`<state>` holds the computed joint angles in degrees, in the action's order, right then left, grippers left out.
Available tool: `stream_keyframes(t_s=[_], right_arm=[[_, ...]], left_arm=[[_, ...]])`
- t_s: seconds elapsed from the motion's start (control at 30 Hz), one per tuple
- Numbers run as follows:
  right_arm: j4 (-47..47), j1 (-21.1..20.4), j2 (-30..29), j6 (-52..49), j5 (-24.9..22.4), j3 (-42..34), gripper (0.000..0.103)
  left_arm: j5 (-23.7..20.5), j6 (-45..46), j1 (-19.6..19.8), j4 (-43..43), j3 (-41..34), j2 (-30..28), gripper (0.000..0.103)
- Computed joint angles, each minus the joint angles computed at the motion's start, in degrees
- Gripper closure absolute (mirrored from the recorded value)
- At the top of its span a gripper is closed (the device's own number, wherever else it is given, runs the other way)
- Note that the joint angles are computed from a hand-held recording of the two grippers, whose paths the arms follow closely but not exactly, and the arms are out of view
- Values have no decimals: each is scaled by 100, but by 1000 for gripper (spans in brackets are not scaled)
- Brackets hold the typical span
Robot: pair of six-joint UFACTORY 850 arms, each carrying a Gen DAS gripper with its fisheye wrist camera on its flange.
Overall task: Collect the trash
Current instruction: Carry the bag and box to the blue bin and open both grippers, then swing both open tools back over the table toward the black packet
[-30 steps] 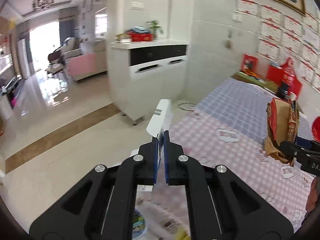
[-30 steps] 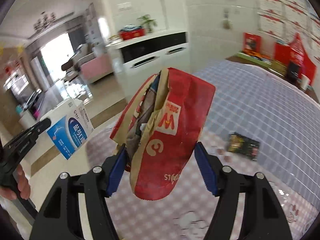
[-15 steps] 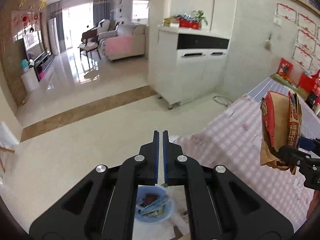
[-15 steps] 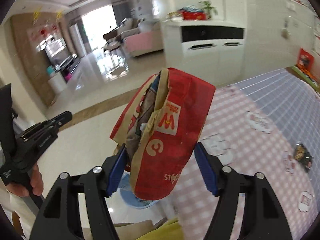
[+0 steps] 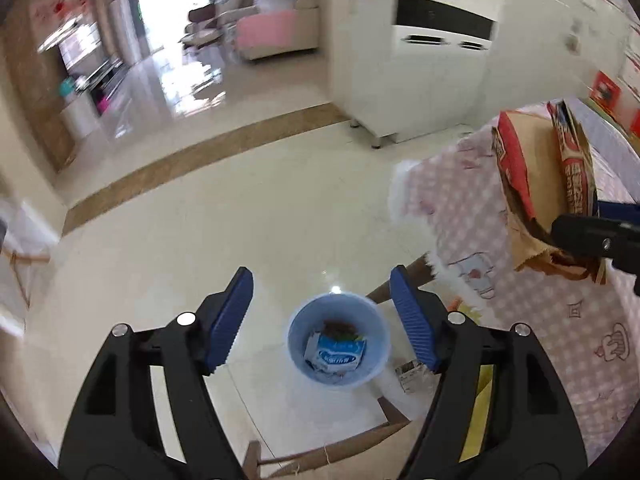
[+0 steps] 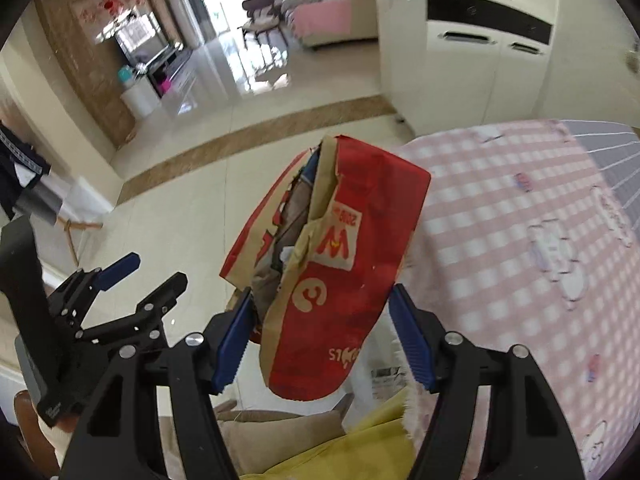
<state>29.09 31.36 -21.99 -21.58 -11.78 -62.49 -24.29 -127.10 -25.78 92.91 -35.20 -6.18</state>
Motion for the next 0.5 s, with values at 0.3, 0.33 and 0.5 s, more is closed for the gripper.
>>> stream_keyframes(t_s=[0.3, 0.33, 0.5], right_arm=[[-578, 253, -869, 870, -666, -778, 17], [-453, 242, -917, 759, -761, -817, 17], [-564, 169, -781, 844, -736, -635, 17]], left_arm=[[-275, 286, 112, -847, 378, 378, 33], [-295, 307, 102, -891, 383, 393, 33], [-367, 336, -42, -874, 296, 400, 33]])
